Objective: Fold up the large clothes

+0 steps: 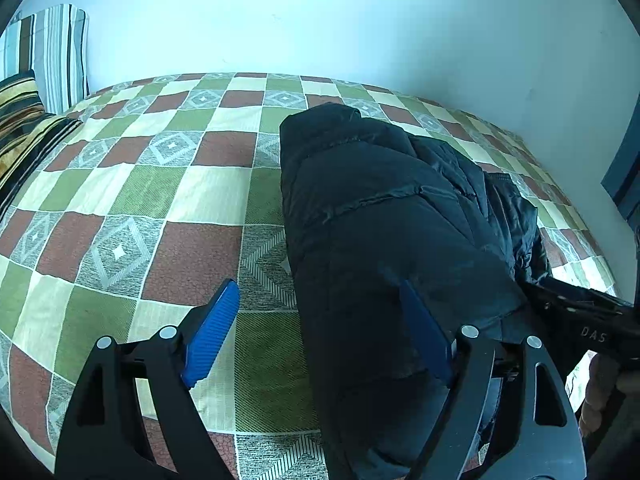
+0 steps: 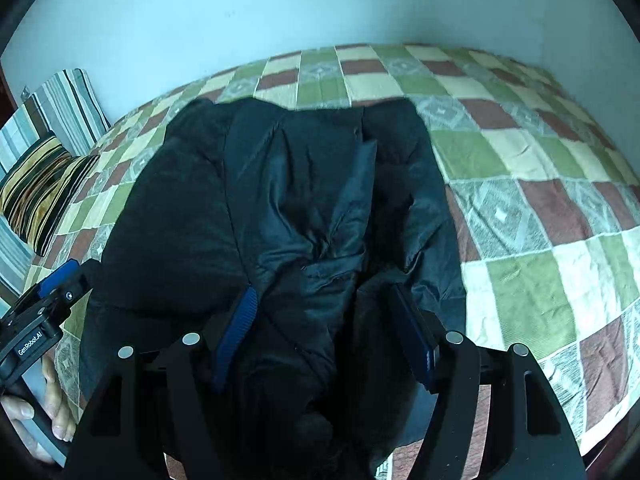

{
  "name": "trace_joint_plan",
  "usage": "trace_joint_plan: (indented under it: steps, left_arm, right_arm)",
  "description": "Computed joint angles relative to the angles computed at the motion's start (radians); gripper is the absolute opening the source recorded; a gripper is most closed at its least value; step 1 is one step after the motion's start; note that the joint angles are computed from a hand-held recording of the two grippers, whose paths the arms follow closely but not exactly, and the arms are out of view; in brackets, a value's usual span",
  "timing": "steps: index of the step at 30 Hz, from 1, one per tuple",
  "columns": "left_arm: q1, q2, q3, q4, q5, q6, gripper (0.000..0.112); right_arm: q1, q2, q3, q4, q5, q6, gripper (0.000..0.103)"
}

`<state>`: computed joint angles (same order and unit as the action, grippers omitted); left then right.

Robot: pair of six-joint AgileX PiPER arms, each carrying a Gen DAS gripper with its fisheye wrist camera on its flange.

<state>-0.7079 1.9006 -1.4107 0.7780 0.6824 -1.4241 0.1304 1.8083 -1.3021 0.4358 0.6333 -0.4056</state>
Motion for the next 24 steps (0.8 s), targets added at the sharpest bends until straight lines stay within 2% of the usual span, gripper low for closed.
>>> trace_joint_plan:
  steps: [2,4,5,7,12,15,18,24]
  left_arm:
    - [0.004,0.001,0.011,0.005,-0.015,-0.015,0.084]
    - [0.010,0.001,0.023,0.007,-0.038,-0.026,0.085]
    - [0.011,0.002,0.025,0.006,-0.043,-0.029,0.085]
    - [0.016,0.005,0.024,0.005,-0.048,-0.029,0.086]
    - [0.008,-0.009,0.017,-0.001,-0.027,-0.012,0.085]
    - [0.002,-0.032,0.027,0.009,-0.026,-0.023,0.085]
    - [0.009,-0.034,0.028,-0.034,-0.062,0.021,0.085]
    - [-0.003,0.057,-0.056,-0.121,-0.057,0.133,0.087]
  right_arm:
    - [-0.009,0.012,-0.003,0.036,0.022,-0.026,0.062]
    - [-0.012,0.015,-0.003,0.068,0.041,-0.052,0.046]
    - [-0.009,0.012,0.000,0.070,0.043,-0.054,0.043]
    - [0.007,0.000,0.013,0.054,0.030,-0.055,0.027]
    - [-0.003,-0.029,0.042,0.066,-0.008,-0.077,0.009]
    - [-0.042,-0.050,0.057,0.083,-0.035,-0.091,0.007]
    - [-0.076,-0.033,0.040,0.079,-0.027,-0.098,0.007]
    - [-0.104,0.017,0.038,0.047,-0.041,-0.102,0.007]
